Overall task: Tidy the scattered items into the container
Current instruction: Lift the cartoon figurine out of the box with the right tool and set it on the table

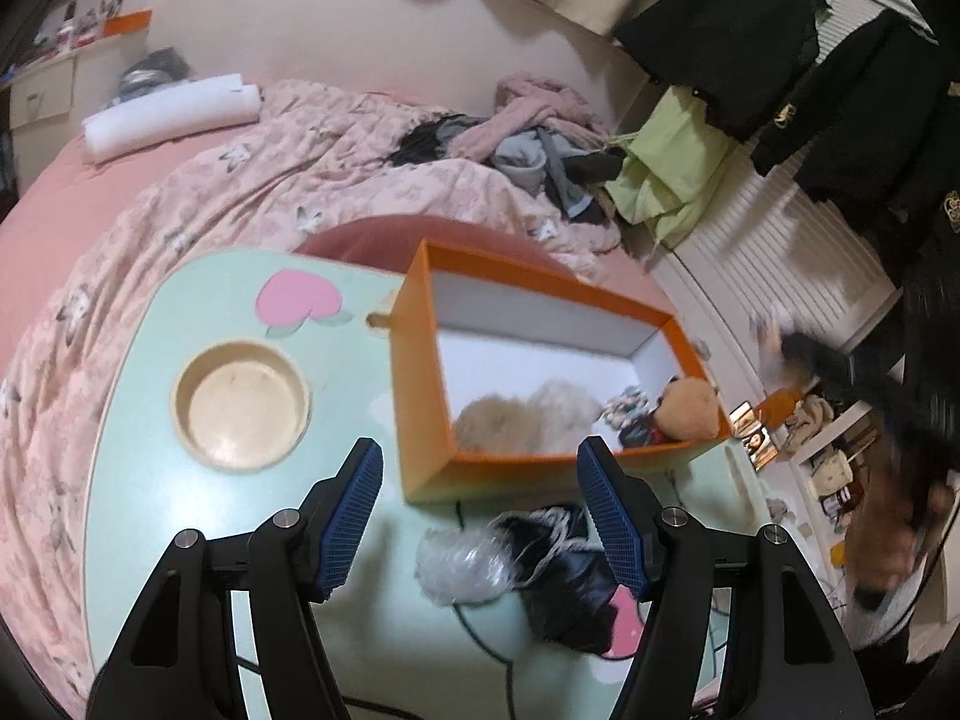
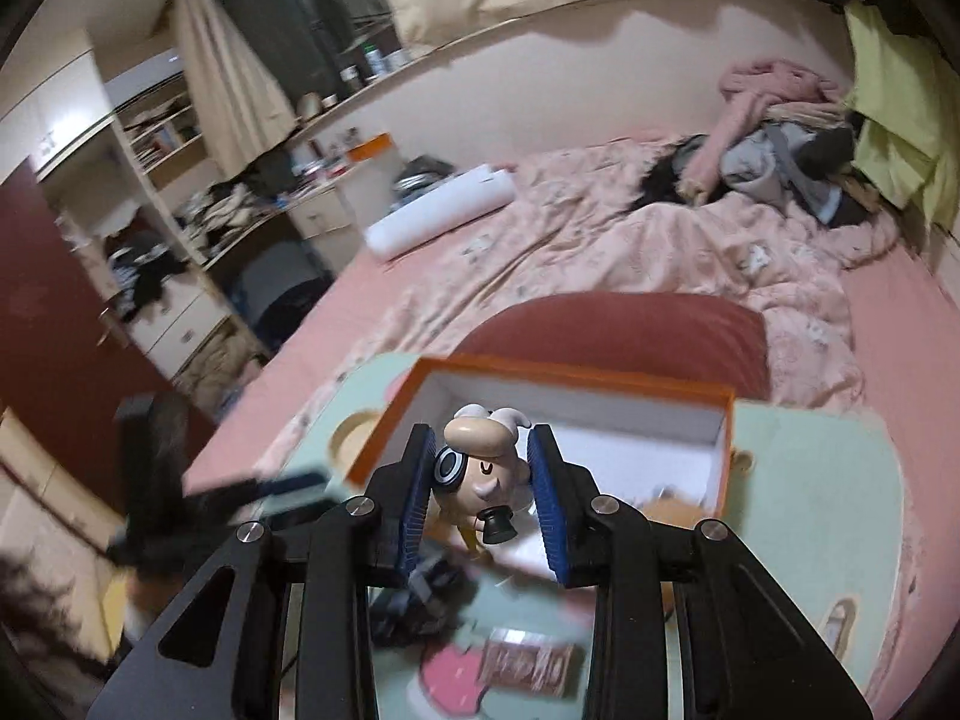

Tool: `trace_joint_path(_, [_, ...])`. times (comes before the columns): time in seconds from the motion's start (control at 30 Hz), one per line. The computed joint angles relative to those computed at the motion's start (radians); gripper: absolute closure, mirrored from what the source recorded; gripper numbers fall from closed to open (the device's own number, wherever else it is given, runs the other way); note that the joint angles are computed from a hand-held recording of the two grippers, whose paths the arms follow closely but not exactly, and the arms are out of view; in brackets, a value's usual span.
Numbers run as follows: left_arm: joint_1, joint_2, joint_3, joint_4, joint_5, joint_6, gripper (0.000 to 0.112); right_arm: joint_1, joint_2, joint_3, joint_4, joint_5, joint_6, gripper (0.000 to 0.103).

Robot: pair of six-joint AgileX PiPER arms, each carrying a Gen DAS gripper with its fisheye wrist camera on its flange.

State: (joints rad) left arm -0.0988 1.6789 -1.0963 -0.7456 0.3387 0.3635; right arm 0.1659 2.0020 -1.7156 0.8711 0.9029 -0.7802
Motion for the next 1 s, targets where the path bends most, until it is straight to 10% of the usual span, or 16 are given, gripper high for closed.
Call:
trace_joint_path(0.57, [-0.053, 0.138, -0.300, 0.269, 0.181, -0.260, 0.041, 0.070, 0.077, 0.293, 0.081, -0.222, -0.107, 0.069])
trace_joint_path(0.73, [-0.068, 0.182, -0.379, 0.330, 0.243, -0.311, 0.041, 0.022, 0.111, 0.283, 0.156, -0.174, -0.144, 0.068])
trace_joint_path(0.87, [-0.081, 0.219, -0.443, 0.364, 0.286, -0.339, 0.041, -0.054, 0.074, 0.344, 0.308, -0.155, -0.270, 0.044])
trace_joint_path(1.0, [-0.096, 0.262, -0.515, 0.382, 0.340, -0.359, 0.041, -0.102, 0.012, 0.406, 0.320, -0.195, -0.340, 0.044])
